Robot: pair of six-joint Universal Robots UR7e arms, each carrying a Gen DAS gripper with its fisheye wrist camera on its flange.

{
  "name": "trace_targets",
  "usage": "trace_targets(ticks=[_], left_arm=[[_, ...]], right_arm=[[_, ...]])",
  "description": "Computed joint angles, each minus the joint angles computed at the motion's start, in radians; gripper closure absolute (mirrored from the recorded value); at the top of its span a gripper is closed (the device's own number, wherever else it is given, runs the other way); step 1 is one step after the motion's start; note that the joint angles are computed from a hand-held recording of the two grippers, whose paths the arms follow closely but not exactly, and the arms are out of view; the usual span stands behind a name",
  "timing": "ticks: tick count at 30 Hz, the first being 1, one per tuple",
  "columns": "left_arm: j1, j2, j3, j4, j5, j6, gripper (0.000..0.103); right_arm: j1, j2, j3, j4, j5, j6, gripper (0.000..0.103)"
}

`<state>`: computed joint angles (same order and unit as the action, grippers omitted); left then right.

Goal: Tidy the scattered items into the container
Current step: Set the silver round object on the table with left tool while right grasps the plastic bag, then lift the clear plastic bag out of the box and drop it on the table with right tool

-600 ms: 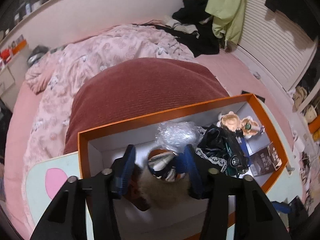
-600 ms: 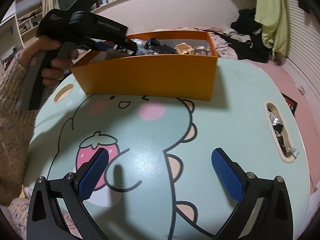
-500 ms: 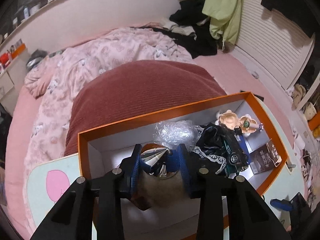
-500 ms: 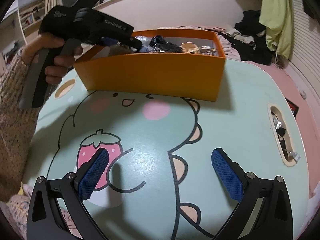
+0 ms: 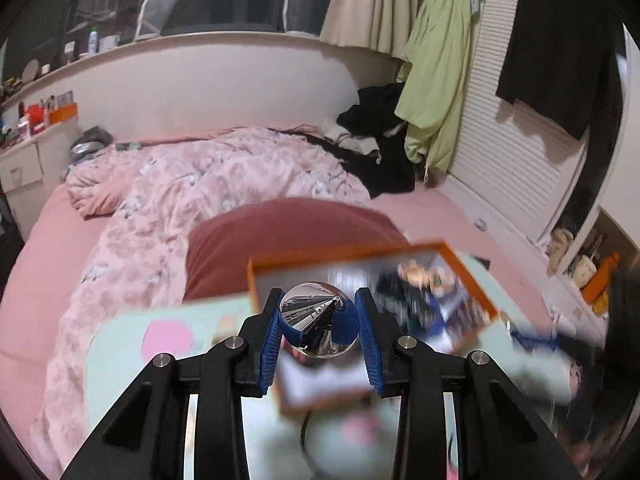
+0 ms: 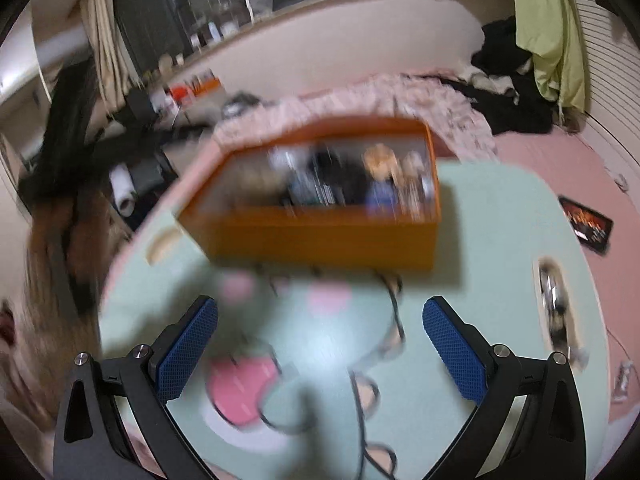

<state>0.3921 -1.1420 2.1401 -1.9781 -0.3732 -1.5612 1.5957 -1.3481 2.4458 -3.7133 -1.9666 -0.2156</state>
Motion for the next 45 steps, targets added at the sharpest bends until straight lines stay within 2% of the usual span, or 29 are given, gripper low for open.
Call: trace_targets(ticks=[1,3,4,6,8,13,16,17,20,22,24,27,30,32,35,38,42,45], left_arm=[[-0.018,0.003,0.004,0.057,-0.031,-0.065,0.069],[-0.035,0.018,0.020,0.070,-0.076,-0.120,0.069],[-0.040,0.026,0.040,0.032,-0.096,-0.132,0.069],[-0.042,0.054,0.073,-0.075,-0.132,-0.129,0.069],[-0.038,0.098,0.084,-0.154,-0.159,-0.127,0.069],[-0.024,0.183,0.050,-0.168,-0.155,-0.129,0.069],[-0.018,0.188,0.053,-0.180,-0.139,-0.132,0.068],[-0.015,0.189,0.054,-0.187,-0.136,-0.127,0.067],[-0.020,0.186,0.062,-0.188,-0.128,-0.139,0.055],[-0.025,0.182,0.068,-0.184,-0.124,-0.150,0.054],[-0.025,0.183,0.066,-0.172,-0.126,-0.161,0.054],[-0.026,0.185,0.061,-0.158,-0.127,-0.170,0.054],[-0.018,0.190,0.047,-0.134,-0.138,-0.173,0.046],[-0.010,0.192,0.037,-0.119,-0.148,-0.178,0.046],[-0.018,0.186,0.039,-0.091,-0.144,-0.212,0.046],[-0.023,0.172,0.049,-0.071,-0.134,-0.247,0.046],[-0.027,0.148,0.064,-0.060,-0.130,-0.277,0.046],[-0.028,0.134,0.053,0.008,-0.124,-0.308,0.046]], right_arm=[[0.014,-0.001,-0.036,0.033,0.005,0.003,0.005],[0.036,0.010,-0.119,0.104,0.014,0.005,0.016],[0.047,0.023,-0.162,0.140,0.001,0.015,0.019],[0.070,0.070,-0.277,0.271,-0.050,0.044,0.036],[0.086,0.131,-0.370,0.343,-0.120,0.057,0.044],[0.091,0.251,-0.529,0.455,-0.250,0.062,0.046],[0.091,0.282,-0.572,0.478,-0.310,0.066,0.046],[0.086,0.286,-0.586,0.514,-0.329,0.092,0.046],[0.063,0.277,-0.604,0.610,-0.306,0.156,0.061],[0.067,0.299,-0.612,0.576,-0.337,0.168,0.063],[0.063,0.298,-0.604,0.547,-0.319,0.149,0.065],[0.058,0.277,-0.567,0.447,-0.227,0.104,0.065],[0.082,0.256,-0.514,0.281,-0.172,0.021,0.065],[0.091,0.223,-0.463,0.190,-0.107,-0.013,0.065],[0.096,0.163,-0.380,0.111,-0.011,-0.023,0.065],[0.096,0.104,-0.293,0.081,0.050,-0.027,0.065],[0.079,0.049,-0.169,0.024,0.079,-0.019,0.065],[0.060,0.033,-0.083,-0.036,0.079,-0.002,0.065]])
